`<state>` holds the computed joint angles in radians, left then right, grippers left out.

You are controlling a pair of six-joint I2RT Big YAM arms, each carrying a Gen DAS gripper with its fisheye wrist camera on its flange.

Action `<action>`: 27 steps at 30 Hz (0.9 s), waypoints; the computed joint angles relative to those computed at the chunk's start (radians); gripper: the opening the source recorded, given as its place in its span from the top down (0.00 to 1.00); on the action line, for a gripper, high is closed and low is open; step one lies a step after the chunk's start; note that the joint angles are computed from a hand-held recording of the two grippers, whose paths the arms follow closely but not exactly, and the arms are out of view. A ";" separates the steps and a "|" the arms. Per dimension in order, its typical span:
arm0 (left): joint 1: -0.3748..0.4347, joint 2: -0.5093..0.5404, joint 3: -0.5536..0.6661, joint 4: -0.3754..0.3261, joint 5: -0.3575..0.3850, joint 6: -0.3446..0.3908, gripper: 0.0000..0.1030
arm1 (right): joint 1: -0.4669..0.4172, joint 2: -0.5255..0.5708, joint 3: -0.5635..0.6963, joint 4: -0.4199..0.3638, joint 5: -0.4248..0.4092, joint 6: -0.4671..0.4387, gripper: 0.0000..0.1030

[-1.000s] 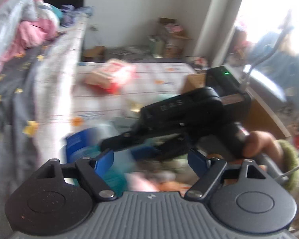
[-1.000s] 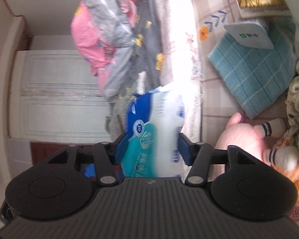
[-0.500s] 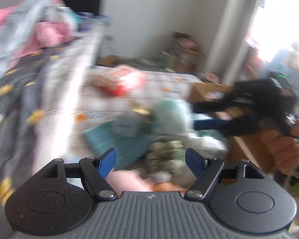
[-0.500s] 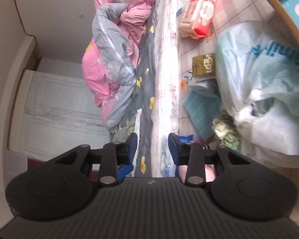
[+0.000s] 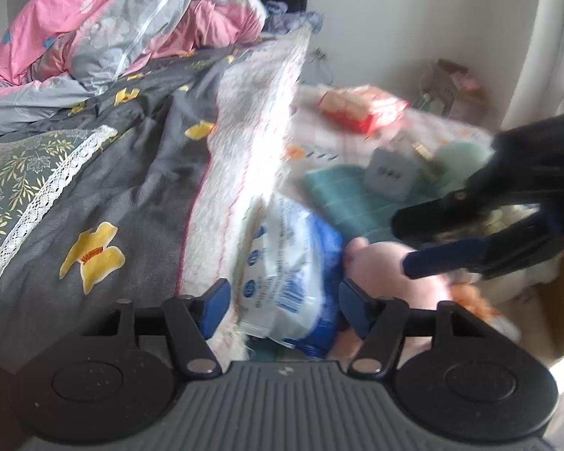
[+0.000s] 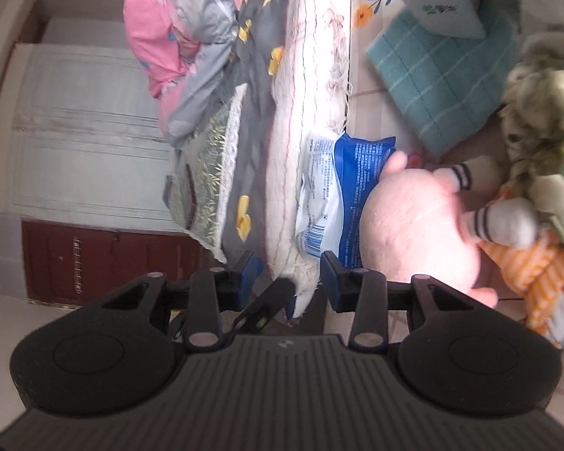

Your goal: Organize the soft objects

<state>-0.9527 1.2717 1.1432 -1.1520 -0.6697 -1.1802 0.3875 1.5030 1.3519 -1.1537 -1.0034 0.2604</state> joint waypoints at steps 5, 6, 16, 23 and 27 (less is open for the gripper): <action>0.049 -0.011 -0.067 0.106 0.089 0.047 0.40 | 0.009 -0.023 -0.042 0.072 0.077 0.037 0.62; 0.062 -0.009 -0.075 0.122 0.104 0.061 0.40 | 0.008 -0.024 -0.050 0.077 0.094 0.037 0.63; 0.092 0.028 -0.051 0.124 0.130 0.067 0.48 | -0.015 -0.041 -0.089 0.136 0.083 0.043 0.65; 0.047 0.051 -0.002 0.059 0.046 0.046 0.78 | -0.025 -0.043 -0.097 0.141 0.068 0.050 0.65; 0.030 0.039 0.025 0.017 0.008 0.029 0.80 | -0.033 -0.044 -0.104 0.153 0.053 0.065 0.65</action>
<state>-0.9225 1.3105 1.1679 -1.1350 -0.6613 -1.1511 0.3548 1.4591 1.2474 -1.0011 -0.9502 0.3251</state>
